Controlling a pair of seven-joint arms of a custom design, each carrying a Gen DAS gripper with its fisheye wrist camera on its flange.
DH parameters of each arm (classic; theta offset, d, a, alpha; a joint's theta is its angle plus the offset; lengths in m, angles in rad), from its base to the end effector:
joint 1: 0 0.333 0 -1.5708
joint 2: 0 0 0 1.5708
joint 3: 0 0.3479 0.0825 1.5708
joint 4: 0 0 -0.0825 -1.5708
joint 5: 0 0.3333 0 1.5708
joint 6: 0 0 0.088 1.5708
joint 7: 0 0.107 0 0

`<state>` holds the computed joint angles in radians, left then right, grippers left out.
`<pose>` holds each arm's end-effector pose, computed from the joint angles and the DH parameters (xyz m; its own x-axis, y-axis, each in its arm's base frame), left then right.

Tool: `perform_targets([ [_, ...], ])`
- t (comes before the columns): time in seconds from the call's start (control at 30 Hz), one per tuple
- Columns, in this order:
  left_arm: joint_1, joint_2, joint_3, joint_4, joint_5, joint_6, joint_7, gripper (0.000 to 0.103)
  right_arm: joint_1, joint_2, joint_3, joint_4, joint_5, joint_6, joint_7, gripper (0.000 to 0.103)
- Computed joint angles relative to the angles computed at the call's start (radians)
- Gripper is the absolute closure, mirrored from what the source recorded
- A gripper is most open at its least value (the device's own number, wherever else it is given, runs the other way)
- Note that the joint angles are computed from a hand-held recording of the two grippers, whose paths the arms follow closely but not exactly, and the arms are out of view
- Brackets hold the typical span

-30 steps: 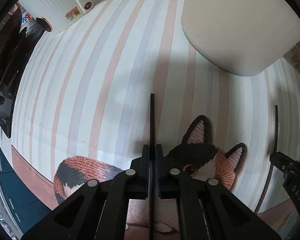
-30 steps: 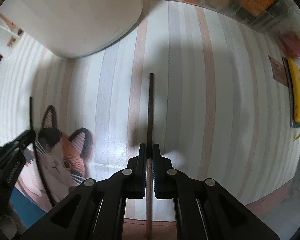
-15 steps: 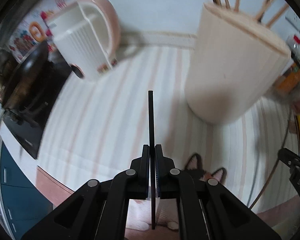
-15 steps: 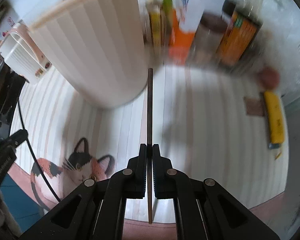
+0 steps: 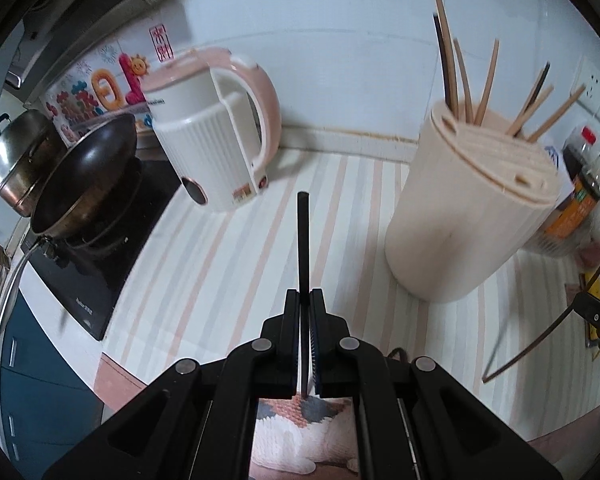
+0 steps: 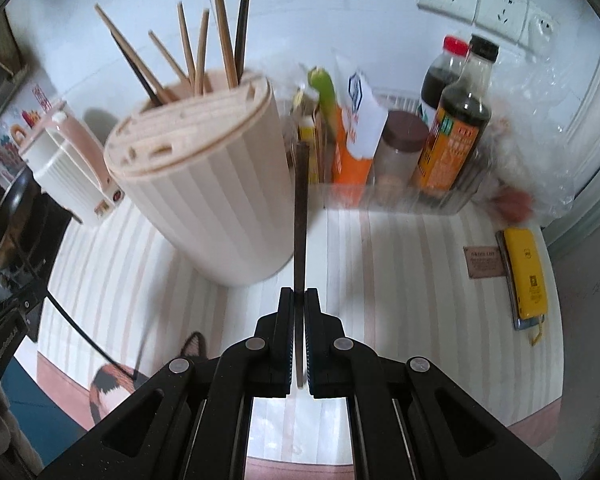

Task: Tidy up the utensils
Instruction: 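Lift both black chopsticks and carry them toward the beige holder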

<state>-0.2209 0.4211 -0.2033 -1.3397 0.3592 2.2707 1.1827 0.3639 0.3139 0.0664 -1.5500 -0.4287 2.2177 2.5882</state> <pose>0.6435 -0.2445 0.5897 -0.1351 -0.9884 -0.0690 -0.8296 0.1509 -0.5376 0.5983 0.2525 0.5541 -0.3708 -0.9270 -0.0558 -0.8040 0.3505 -0.4803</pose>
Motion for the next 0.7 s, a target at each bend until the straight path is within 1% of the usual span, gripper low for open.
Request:
perform_targets([
  [0.17, 0.004, -0.002, 0.001, 0.028, -0.003, 0.018, -0.002, 0.101, 0.004, -0.004, -0.007, 0.024, -0.022, 0.012, 0.016, 0.098],
  [0.43, 0.012, 0.018, -0.002, 0.119, -0.037, 0.014, 0.01, 0.101, 0.008, 0.003, -0.016, 0.103, -0.047, 0.008, 0.015, 0.098],
  [0.57, 0.025, 0.027, -0.013, 0.173, -0.082, -0.003, 0.028, 0.101, -0.009, 0.003, -0.006, 0.134, 0.001, 0.018, -0.023, 0.098],
  [0.7, 0.029, 0.023, -0.018, 0.202, -0.109, -0.001, 0.05, 0.102, -0.01, 0.003, -0.003, 0.169, 0.022, 0.016, -0.058, 0.098],
])
